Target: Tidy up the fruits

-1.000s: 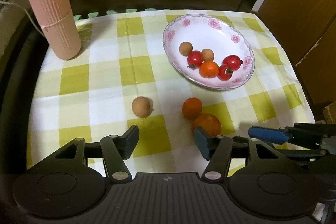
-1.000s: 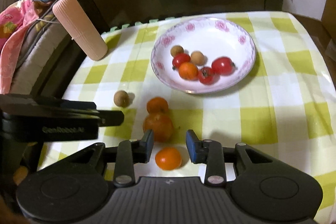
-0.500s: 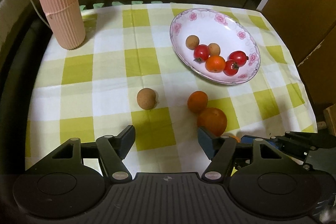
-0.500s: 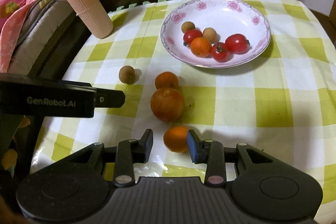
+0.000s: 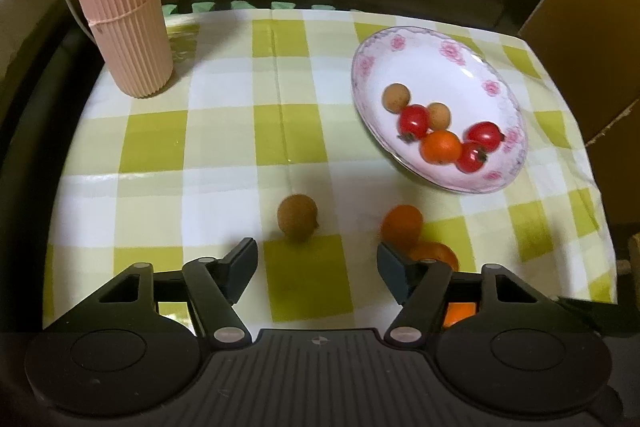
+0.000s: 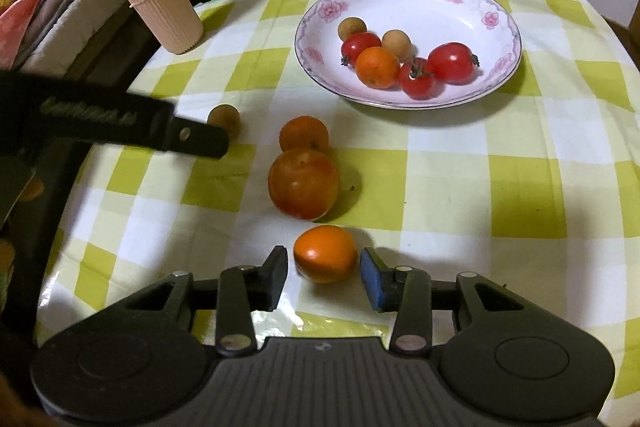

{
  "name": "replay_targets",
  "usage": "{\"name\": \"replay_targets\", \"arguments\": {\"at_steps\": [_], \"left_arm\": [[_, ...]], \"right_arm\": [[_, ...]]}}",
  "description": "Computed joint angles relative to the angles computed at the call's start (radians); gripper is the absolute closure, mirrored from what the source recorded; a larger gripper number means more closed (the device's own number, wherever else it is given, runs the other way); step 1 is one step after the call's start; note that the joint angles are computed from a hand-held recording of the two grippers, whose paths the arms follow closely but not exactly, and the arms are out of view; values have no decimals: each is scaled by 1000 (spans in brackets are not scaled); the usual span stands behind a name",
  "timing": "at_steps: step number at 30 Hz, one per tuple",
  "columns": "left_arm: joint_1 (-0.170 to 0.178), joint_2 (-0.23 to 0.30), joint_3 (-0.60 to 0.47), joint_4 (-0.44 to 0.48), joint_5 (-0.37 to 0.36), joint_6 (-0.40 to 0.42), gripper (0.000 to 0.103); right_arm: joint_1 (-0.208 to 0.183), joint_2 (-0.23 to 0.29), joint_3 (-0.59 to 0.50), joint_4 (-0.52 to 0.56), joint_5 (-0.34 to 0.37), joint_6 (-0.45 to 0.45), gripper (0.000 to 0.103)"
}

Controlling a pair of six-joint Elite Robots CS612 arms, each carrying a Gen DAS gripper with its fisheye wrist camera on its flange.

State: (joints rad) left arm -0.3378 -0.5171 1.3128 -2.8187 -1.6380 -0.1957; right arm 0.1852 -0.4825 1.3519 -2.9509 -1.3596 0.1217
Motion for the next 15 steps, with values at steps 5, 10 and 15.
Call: {"name": "replay_targets", "arguments": {"at_steps": [5,10,15], "left_arm": [[-1,22,-33,3,25,-25,38],[-5,43,-65,33,41,-22,46],[-17,51,-73,58,84,12,66]], "right_arm": [[-2,2,0,1,8,-1,68],[-7,3,2,-5,22,11,68],[-8,4,1,-5,29,16,68]]}}
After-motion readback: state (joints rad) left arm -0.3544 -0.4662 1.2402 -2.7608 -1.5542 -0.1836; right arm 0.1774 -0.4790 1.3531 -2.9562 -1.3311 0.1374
